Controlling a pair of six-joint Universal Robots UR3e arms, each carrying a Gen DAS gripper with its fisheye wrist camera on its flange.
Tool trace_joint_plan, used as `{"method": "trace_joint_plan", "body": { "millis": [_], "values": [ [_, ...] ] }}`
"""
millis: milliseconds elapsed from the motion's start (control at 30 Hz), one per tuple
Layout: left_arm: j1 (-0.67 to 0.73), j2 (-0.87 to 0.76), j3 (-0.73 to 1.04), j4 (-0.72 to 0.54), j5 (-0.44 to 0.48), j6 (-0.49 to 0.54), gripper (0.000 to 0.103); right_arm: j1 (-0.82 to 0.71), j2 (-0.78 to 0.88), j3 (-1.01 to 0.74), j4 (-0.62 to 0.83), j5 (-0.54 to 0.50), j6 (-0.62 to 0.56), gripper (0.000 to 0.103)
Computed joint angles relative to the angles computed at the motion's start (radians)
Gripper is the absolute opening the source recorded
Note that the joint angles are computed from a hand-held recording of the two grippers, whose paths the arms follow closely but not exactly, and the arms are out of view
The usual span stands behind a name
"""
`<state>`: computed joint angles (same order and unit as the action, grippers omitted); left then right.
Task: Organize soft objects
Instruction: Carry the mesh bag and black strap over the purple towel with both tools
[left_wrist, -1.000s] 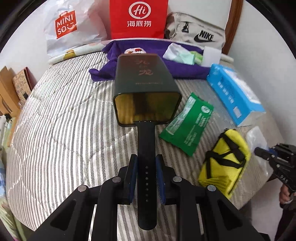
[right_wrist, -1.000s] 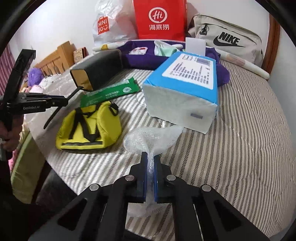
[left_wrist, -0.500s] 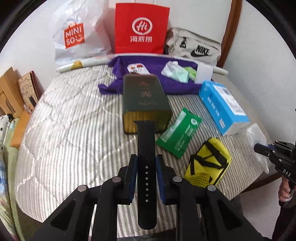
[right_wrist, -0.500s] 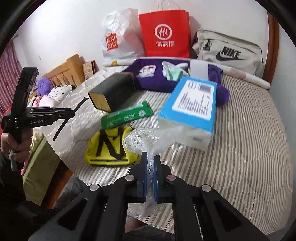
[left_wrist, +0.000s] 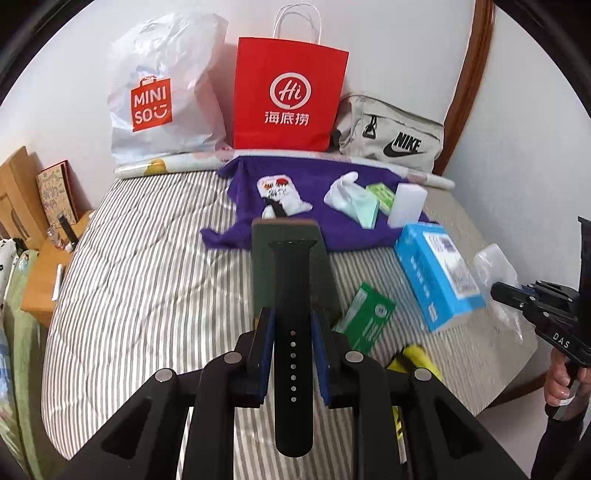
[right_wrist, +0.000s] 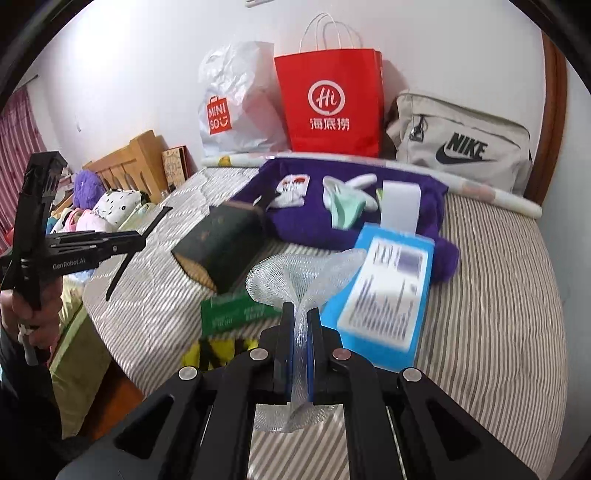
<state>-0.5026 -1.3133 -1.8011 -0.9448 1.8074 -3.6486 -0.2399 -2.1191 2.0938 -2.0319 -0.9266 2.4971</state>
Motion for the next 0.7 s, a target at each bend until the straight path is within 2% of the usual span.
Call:
{"method": "trace_joint_plan", "body": {
  "millis": [267, 467, 700],
  "values": [
    [0.126, -0.079, 0.072, 0.047, -0.097, 0.077, 0.020, 0.148, 0.333, -0.239, -0.207, -0.064, 0.173, 0.006],
    [0.197, -0.162, 0.144, 0.071, -0.141, 0.119, 0.020, 0.219, 0.548, -0.439, -0.257, -0.098, 0.259, 0.006],
    [0.272, -0.269, 0.226, 0.078, -0.205, 0.155, 0.020, 0.308, 0.816, -0.717, -0.253, -0.179, 0.330, 0.006]
  ]
}}
